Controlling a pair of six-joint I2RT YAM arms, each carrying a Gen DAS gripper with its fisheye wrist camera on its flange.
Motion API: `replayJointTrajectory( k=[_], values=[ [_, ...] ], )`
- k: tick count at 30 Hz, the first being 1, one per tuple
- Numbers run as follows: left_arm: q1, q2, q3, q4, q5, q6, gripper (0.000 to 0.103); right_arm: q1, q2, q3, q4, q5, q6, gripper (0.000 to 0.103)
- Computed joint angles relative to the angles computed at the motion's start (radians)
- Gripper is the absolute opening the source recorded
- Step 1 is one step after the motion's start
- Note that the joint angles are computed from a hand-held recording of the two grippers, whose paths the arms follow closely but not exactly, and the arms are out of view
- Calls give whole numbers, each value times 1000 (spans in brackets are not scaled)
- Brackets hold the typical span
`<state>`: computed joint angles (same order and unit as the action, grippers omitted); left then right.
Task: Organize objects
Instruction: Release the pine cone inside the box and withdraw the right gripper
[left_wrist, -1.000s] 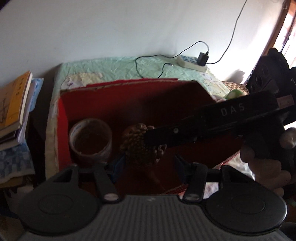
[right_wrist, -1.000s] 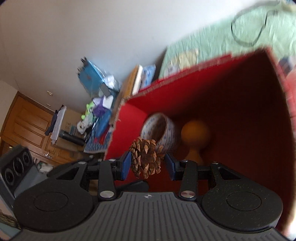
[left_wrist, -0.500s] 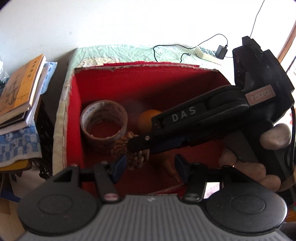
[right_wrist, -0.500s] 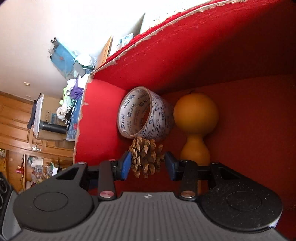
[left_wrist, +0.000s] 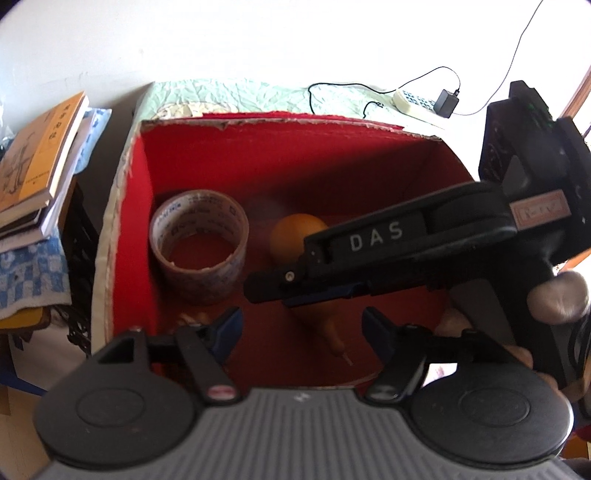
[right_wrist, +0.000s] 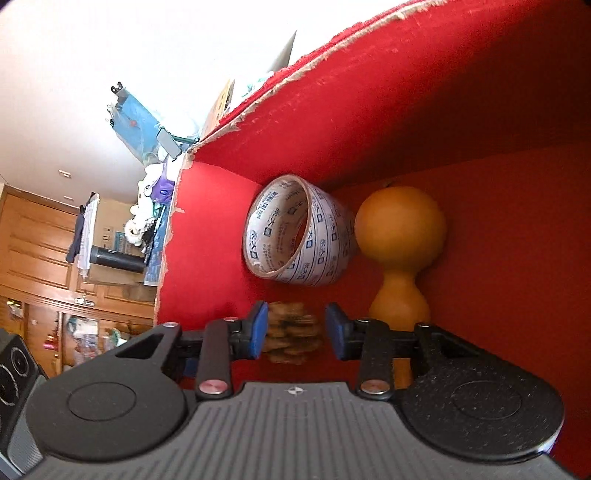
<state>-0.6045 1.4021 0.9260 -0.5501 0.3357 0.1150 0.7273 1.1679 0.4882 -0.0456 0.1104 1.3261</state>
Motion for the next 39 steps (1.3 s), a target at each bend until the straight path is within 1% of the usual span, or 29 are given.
replayJointTrajectory(
  k=[1, 3, 5, 7, 17, 31, 39],
  values=[
    [-4, 6, 1, 3, -8, -4, 74, 3, 3, -1, 4, 7, -1, 32],
    [-11, 25, 8, 6, -19, -15, 73, 6, -9, -14, 4, 18, -6, 32],
    [-8, 44, 19, 0, -12, -22, 73, 2, -8, -27, 31, 13, -12, 32],
    [-4, 49, 19, 4, -8, -21, 73, -3, 14, -21, 50, 13, -14, 32],
    [-8, 39, 2, 30, -26, -29, 74, 13, 41, 0, 44, 50, -20, 32],
    [-43, -4, -36, 67, -96, -61, 74, 44, 70, 22, 33, 116, -18, 32],
    [-63, -19, -48, 71, -138, -109, 75, 64, 87, 45, 9, 161, -18, 32]
  ],
)
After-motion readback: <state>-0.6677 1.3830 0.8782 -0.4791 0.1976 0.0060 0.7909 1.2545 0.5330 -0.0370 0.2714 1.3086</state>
